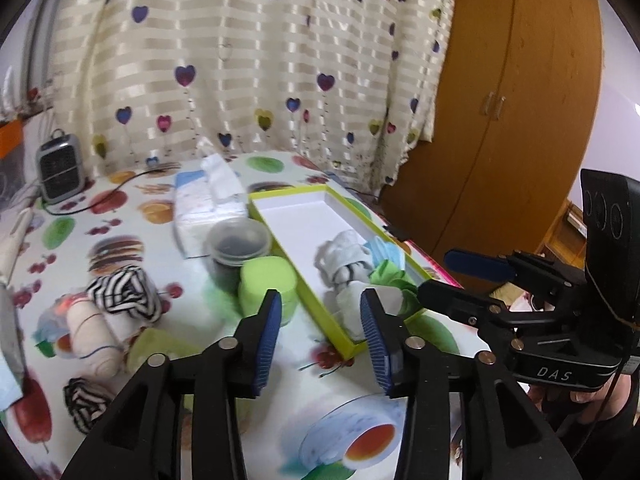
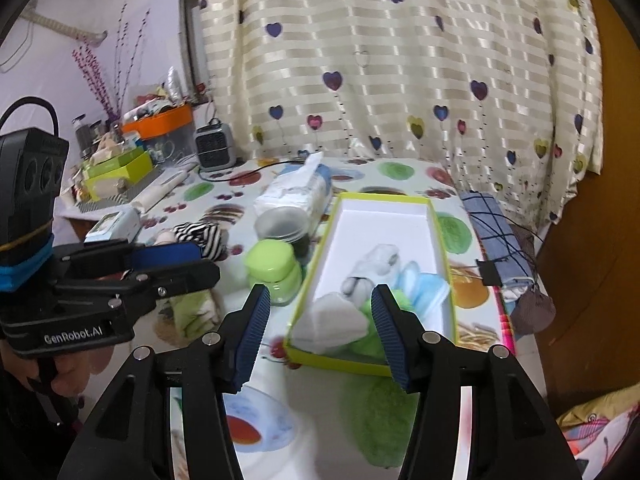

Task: Organize soft objects
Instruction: 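Open the left gripper and move both grippers back to the table items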

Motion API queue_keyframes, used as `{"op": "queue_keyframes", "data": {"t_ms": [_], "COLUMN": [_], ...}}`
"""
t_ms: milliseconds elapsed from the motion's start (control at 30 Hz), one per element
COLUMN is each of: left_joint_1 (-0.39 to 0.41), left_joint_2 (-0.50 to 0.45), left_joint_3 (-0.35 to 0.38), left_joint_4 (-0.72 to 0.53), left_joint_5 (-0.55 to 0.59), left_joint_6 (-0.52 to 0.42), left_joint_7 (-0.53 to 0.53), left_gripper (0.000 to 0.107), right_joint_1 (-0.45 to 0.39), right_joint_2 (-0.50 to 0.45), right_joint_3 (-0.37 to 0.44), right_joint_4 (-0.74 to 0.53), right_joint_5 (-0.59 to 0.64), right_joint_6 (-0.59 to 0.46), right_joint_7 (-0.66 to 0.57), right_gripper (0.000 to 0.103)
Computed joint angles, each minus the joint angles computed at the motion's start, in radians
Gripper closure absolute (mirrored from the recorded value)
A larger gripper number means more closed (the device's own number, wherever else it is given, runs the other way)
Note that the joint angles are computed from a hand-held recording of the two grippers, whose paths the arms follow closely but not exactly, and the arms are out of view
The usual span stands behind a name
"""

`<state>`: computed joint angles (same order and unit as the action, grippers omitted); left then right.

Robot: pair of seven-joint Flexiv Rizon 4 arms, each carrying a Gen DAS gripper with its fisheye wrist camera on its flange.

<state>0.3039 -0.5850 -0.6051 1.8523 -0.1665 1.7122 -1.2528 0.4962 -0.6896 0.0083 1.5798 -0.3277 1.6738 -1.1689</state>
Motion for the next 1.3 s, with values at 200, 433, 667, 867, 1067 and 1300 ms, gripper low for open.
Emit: {"op": "queue_keyframes", "data": {"t_ms": [200, 433, 667, 867, 1067, 1300], "left_joint_1": [0.042, 0.087, 0.11, 0.127, 0.143, 0.113], "left_joint_2": [0.024, 0.04, 0.056, 0.059, 0.058, 0.063], "left_joint_3": [-0.003, -0.006, 0.016, 0.027, 0.044, 0.131], "left_joint_4": [0.049, 0.086, 0.112, 0.122, 0.134, 0.14], "left_joint_5": [0.01, 0.046, 0.087, 0.106, 0.117, 0.095], "left_joint_6": [0.032, 0.061, 0.083, 0.088, 0.096, 0.089], "left_joint_7": [-0.039, -0.094, -0.151, -0.188, -0.219, -0.26], "left_gripper": [0.064, 0.063, 0.063, 0.063, 0.063, 0.063], "right_joint_1": [0.003, 0.002, -0.029, -0.063, -0.084, -0.094], "right_joint_2": [-0.002, -0.004, -0.017, -0.034, -0.044, -0.062], "right_joint_3": [0.022, 0.045, 0.111, 0.185, 0.24, 0.281], "right_joint_4": [-0.006, -0.011, -0.035, -0.057, -0.078, -0.111], "right_joint_5": [-0.01, -0.014, -0.018, -0.022, -0.005, 0.028], "right_joint_6": [-0.003, 0.004, -0.028, -0.062, -0.104, -0.152], "right_joint_7": [-0.016, -0.039, -0.07, -0.131, -0.192, -0.254], "right_gripper": [0.049, 0.049, 0.049, 0.049, 0.049, 0.049]}}
